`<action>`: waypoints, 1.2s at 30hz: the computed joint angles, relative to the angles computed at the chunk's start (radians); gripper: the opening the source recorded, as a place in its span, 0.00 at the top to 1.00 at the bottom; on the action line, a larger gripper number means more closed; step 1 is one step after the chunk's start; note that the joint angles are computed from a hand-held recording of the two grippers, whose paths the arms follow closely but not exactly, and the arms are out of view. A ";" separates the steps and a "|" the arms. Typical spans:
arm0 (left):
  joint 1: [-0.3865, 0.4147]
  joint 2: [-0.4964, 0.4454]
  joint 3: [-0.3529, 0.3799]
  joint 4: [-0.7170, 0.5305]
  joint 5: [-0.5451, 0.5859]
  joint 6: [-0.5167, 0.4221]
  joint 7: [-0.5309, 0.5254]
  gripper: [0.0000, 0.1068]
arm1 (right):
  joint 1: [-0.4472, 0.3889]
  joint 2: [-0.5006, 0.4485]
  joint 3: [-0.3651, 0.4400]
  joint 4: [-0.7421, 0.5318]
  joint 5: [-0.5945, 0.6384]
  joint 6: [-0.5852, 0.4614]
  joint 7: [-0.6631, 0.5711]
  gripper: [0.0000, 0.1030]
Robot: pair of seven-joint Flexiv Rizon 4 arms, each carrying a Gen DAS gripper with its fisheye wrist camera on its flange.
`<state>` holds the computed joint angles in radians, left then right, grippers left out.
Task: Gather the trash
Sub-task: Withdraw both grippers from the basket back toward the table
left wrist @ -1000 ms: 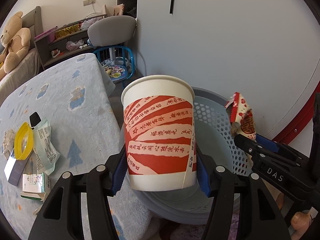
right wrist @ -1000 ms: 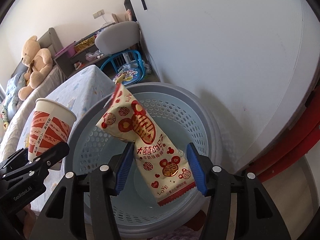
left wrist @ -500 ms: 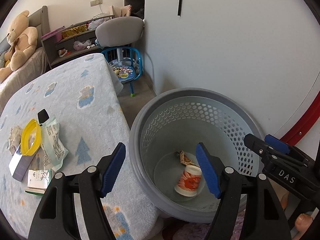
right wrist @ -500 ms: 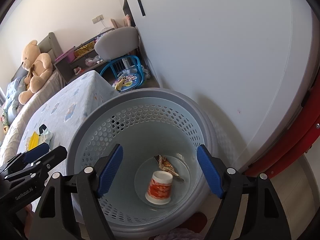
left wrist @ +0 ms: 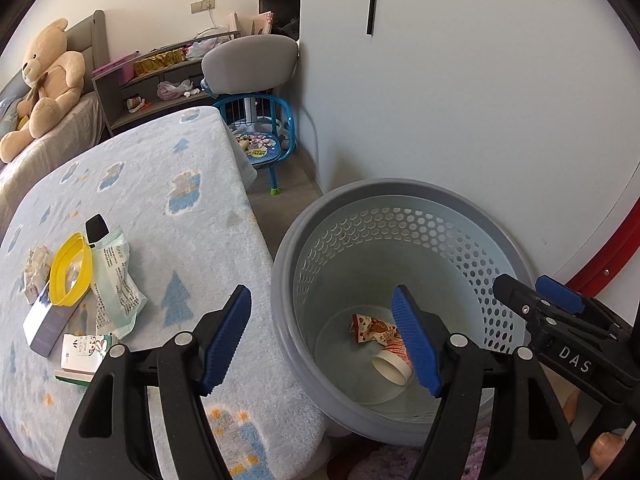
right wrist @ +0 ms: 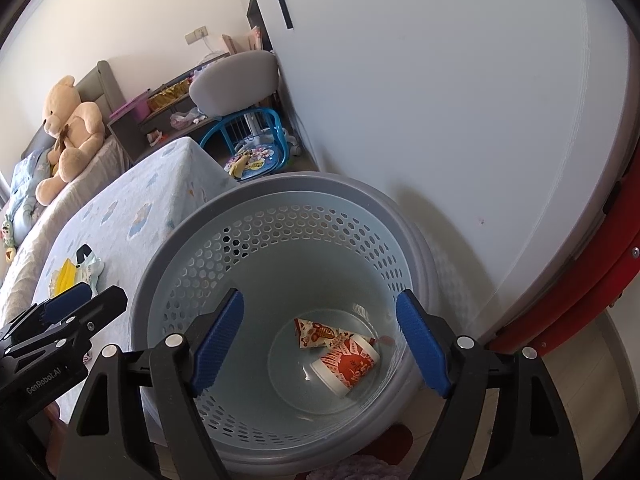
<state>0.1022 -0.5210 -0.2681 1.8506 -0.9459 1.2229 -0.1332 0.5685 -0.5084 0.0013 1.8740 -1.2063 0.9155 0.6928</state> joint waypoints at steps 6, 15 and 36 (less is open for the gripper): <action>0.000 -0.004 0.012 -0.007 0.014 -0.005 -0.027 0.34 | 0.007 -0.005 0.001 -0.010 0.011 -0.014 -0.017 0.20; 0.022 0.014 0.009 0.005 -0.019 -0.010 -0.012 0.34 | 0.020 -0.018 0.001 -0.030 0.024 -0.030 -0.043 0.16; 0.123 -0.006 0.095 -0.071 -0.092 -0.029 0.026 0.28 | 0.118 -0.096 -0.016 -0.185 -0.004 -0.047 -0.087 0.09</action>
<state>0.2256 -0.5273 -0.1733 1.7800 -1.0379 1.1937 -0.1070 0.6866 -0.6045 -0.0146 1.6887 -1.2106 0.8686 0.6055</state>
